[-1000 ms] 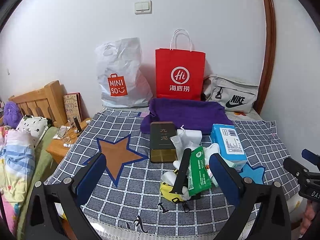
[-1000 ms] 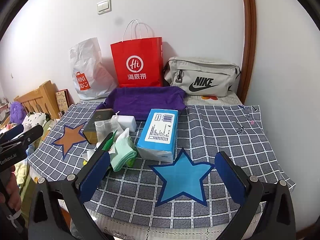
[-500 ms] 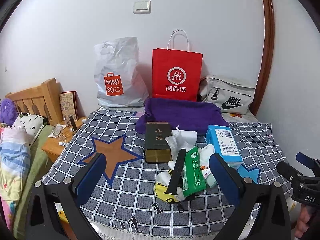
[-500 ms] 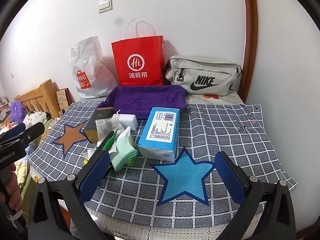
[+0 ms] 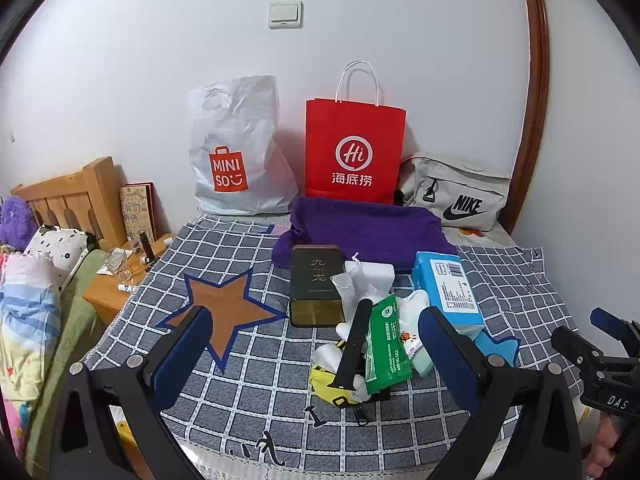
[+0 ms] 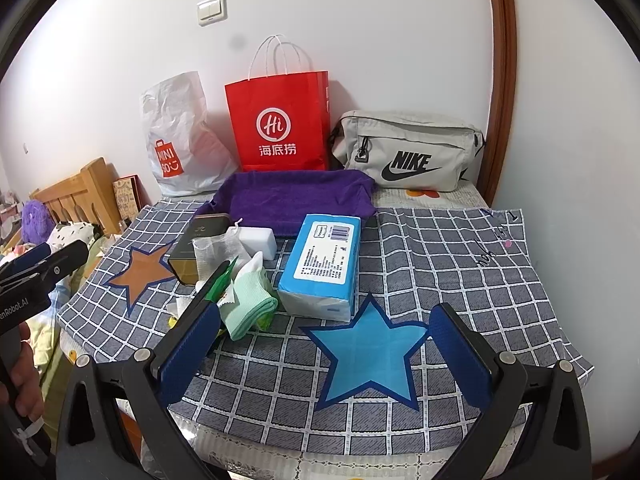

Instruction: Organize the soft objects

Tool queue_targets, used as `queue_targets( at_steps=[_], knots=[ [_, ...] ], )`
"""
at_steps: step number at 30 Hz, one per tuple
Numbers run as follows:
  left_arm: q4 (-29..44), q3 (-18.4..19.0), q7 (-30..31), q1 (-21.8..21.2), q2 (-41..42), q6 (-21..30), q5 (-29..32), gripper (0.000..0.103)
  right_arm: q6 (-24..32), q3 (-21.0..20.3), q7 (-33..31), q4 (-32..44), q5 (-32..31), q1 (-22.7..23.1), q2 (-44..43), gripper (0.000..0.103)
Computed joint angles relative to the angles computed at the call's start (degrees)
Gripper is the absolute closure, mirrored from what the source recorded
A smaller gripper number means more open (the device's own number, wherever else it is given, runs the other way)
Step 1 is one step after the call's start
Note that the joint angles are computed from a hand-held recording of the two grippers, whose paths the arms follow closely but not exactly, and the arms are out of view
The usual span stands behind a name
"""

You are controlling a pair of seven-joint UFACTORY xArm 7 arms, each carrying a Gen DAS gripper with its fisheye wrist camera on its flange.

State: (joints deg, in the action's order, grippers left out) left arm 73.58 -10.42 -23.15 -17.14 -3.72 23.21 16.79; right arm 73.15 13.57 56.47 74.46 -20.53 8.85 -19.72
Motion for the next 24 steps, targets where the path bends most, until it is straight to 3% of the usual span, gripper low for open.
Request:
queue_targets(
  at_steps=[11,24],
  knots=[
    [0.12,-0.01,0.09,0.06,-0.24,0.21,-0.22,0.0,0.23,0.08,0.06,0.27,-0.09,0.17,0.21,0.0],
    [0.62,-0.66,-7.42,1.28,-0.57,1.77,9.31,0.0,-0.12,-0.07,-0.1,0.06,0.19,0.51,0.47,0.0]
  ],
)
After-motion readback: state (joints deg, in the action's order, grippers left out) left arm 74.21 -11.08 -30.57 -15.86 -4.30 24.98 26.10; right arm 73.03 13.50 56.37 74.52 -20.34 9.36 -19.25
